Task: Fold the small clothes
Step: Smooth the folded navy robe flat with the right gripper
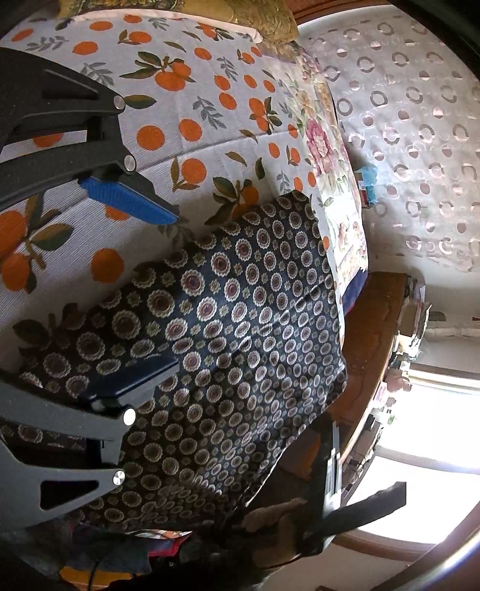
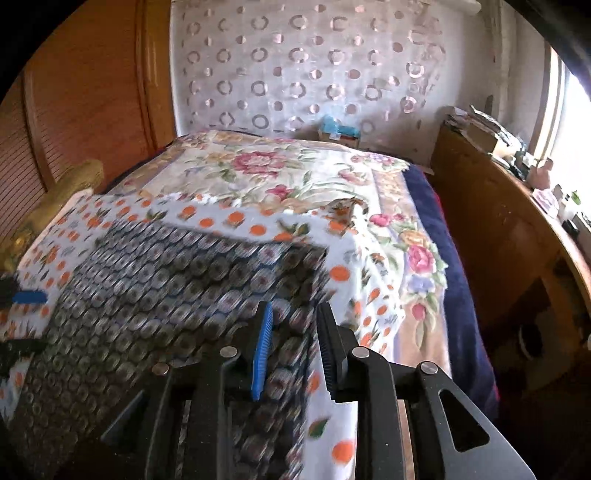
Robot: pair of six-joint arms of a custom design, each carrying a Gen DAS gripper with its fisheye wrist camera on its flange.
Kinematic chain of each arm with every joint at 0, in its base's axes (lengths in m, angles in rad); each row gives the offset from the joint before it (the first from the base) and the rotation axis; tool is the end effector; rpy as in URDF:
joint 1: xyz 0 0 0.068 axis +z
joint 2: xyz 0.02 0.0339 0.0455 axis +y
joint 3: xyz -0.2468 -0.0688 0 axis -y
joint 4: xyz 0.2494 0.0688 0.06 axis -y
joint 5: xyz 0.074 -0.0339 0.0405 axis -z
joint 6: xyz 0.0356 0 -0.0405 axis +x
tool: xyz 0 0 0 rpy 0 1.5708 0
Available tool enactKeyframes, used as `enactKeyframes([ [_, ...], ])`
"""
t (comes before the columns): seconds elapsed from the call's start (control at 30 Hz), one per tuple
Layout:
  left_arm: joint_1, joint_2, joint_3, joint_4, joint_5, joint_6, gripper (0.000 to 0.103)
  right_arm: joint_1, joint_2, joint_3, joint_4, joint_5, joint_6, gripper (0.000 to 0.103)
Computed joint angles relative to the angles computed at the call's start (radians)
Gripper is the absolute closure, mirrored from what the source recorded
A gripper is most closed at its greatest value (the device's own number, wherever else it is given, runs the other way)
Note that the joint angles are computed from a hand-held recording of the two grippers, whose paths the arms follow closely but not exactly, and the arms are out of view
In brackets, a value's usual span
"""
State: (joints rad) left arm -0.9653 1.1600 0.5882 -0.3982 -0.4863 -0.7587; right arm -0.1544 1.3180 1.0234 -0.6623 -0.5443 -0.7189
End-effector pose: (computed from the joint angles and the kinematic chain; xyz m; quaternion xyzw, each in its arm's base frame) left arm 0.1408 -0.1741 0.1683 0.0247 0.9295 -0.0683 0.3615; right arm 0.2741 -0.0240 0.2521 -0.3337 0.8592 0.1091 0.3721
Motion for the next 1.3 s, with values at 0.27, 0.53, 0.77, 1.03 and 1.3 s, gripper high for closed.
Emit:
enactKeyframes([
  [0.27, -0.116, 0.008, 0.023, -0.053, -0.071, -0.084, 0.029, -0.232, -0.143, -0.087, -0.241, -0.114, -0.248, 0.078],
  [0.53, -0.238, 0.047, 0.04, -0.116, -0.129, -0.208, 0.029, -0.447, -0.192, -0.127, -0.425, -0.129, -0.503, 0.078],
  [0.77, -0.31, 0.071, 0.051, -0.167, -0.166, -0.299, 0.029, -0.526, -0.207, -0.144, -0.468, -0.133, -0.564, 0.078],
  [1.03, -0.371, 0.098, 0.065, -0.204, -0.203, -0.394, 0.029, -0.583, -0.18, -0.142, -0.538, -0.142, -0.671, 0.078],
  [1.3, -0.426, 0.119, 0.072, -0.249, -0.213, -0.484, 0.029, -0.663, -0.115, -0.106, -0.628, -0.192, -0.811, 0.099],
])
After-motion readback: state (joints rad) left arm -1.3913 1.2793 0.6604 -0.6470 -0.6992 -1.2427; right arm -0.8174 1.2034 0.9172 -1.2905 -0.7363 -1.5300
